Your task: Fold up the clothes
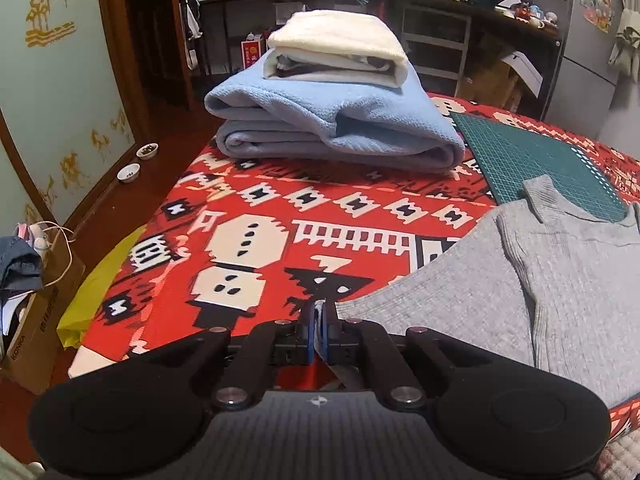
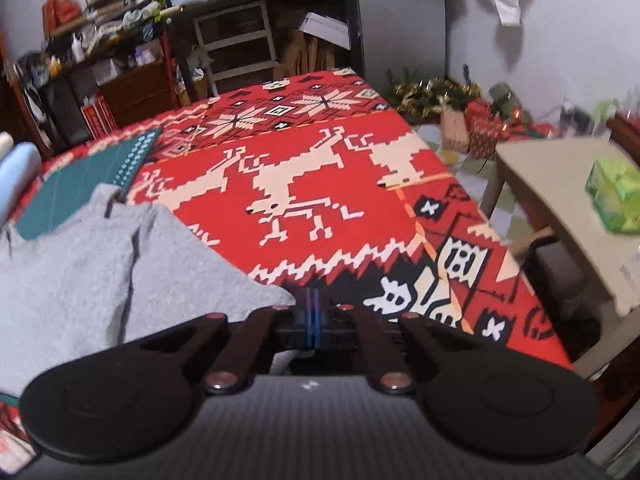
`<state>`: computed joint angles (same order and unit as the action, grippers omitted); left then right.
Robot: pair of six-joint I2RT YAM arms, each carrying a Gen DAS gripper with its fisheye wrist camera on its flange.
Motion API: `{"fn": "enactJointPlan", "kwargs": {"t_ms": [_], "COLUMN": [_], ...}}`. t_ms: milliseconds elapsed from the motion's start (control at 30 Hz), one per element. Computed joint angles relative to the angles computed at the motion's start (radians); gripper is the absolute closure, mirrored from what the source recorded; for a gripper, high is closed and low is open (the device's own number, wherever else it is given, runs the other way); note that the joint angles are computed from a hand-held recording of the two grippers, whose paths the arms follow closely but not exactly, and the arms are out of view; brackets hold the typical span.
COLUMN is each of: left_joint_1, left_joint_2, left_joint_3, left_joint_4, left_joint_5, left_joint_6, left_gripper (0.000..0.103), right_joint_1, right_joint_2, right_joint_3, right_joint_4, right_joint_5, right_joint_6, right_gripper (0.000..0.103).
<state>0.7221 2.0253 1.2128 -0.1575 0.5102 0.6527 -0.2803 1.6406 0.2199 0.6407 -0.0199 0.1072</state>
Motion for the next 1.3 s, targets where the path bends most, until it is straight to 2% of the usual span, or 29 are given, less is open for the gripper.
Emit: {"fn": "enactJointPlan", "kwargs": {"t_ms": [133,233,333,367,433,467,500,567,767,800,833,867,900,1000,1167,1300], "left_joint_1": [0.015,0.012,0.012,0.014,0.019,0.021,0.022,0.026,-0.014,-0.039,-0.070,-0.104,-0.142,-0.252,-0.401,-0.447], "left_joint_2": [0.007,0.033,0.039,0.040,0.040,0.029,0.015,-0.013,-0.088,-0.095,-0.093,-0.087,-0.072,-0.005,0.136,0.212], "left_joint_3": [0.031,0.043,0.033,0.040,0.051,0.043,0.031,0.006,0.030,0.042,0.058,0.078,0.106,0.170,0.295,0.374], "left_joint_4": [-0.008,-0.032,-0.025,-0.039,-0.062,-0.051,-0.032,0.005,-0.045,-0.070,-0.097,-0.124,-0.159,-0.212,-0.267,-0.311], "left_joint_5": [0.007,-0.009,-0.012,-0.007,0.002,0.000,-0.005,-0.014,0.122,0.149,0.173,0.195,0.208,0.209,0.092,0.048], "left_joint_6": [-0.024,0.002,0.006,-0.001,-0.006,0.000,0.008,0.023,0.049,0.057,0.068,0.079,0.092,0.131,0.159,0.173], "left_gripper": [0.099,0.099,0.098,0.094,0.087,0.087,0.087,0.084,0.083,0.081,0.073,0.067,0.065,0.065,0.070,0.071], "right_joint_1": [0.038,0.012,0.002,-0.003,-0.017,-0.015,-0.014,-0.010,0.061,0.079,0.107,0.134,0.163,0.263,0.365,0.384], "right_joint_2": [-0.029,0.004,0.039,0.043,0.034,0.008,-0.017,-0.069,-0.255,-0.266,-0.257,-0.244,-0.221,-0.092,0.209,0.382], "right_joint_3": [-0.009,0.019,0.013,0.010,0.004,0.001,-0.002,-0.006,0.095,0.124,0.167,0.212,0.261,0.421,0.705,0.872], "right_joint_4": [0.005,-0.025,0.018,0.029,0.032,0.015,-0.003,-0.041,-0.259,-0.290,-0.320,-0.347,-0.371,-0.418,-0.508,-0.576], "right_joint_5": [0.129,0.099,0.087,0.081,0.066,0.072,0.078,0.090,0.023,0.010,-0.004,-0.019,-0.032,-0.049,-0.076,-0.079], "right_joint_6": [0.027,0.006,0.001,0.005,0.008,0.001,-0.005,-0.018,-0.073,-0.081,-0.086,-0.092,-0.096,-0.106,-0.157,-0.162], "right_gripper": [0.103,0.102,0.101,0.100,0.089,0.079,0.074,0.071,0.071,0.071,0.071,0.071,0.071,0.071,0.070,0.070]}}
